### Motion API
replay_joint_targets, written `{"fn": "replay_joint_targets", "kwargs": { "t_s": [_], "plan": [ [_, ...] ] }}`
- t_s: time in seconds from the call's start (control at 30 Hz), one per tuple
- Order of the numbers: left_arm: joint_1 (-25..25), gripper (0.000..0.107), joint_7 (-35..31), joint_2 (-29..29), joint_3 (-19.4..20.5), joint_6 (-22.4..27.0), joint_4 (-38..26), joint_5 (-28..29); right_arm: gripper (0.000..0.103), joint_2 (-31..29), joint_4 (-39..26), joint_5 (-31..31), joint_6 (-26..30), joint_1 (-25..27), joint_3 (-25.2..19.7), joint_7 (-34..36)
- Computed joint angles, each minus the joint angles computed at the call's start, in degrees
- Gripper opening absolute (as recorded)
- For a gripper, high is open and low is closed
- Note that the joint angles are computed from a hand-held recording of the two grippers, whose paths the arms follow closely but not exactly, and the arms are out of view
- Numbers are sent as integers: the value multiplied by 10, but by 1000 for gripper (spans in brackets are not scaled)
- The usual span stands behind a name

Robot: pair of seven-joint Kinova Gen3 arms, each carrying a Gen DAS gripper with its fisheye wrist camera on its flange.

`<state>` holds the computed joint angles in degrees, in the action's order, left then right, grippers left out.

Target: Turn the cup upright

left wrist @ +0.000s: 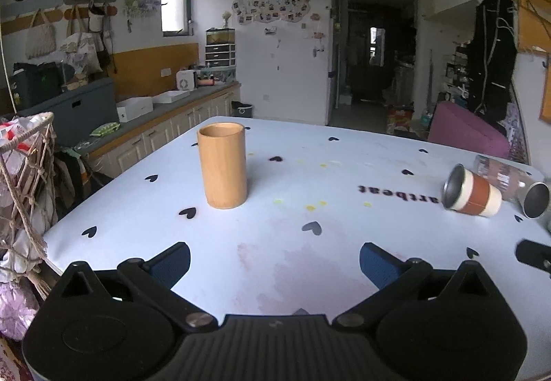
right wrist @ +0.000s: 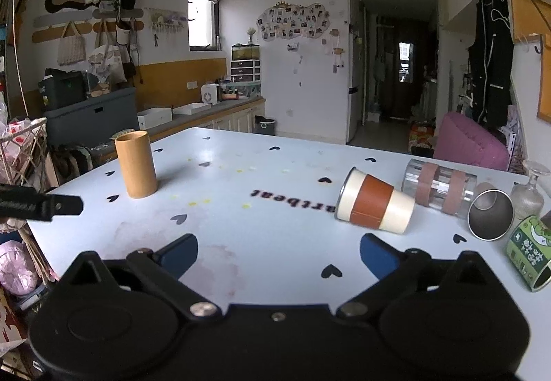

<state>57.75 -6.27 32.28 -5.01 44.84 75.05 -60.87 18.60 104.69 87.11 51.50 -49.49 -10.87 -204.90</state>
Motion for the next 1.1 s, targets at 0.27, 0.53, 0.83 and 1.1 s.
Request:
{"fn": "replay_joint_targets", "kwargs": {
  "t_s": [0.27,0.53,0.83,1.1],
  "plan": [
    [5,103,8,-5,3,-7,12,-11,103,1,-5,-4,3,-1,1,6],
    [7,103,9,-2,6,4,6,-9,103,1,-5,-4,2,-1,2,6],
    [4,103,8,-5,7,3,9,-9,103,-2,-6,-5,3,0,1,12],
    [3,103,5,-7,8,3,10,-10,103,-5,-3,-2,5,2,0,8]
  ]
}}
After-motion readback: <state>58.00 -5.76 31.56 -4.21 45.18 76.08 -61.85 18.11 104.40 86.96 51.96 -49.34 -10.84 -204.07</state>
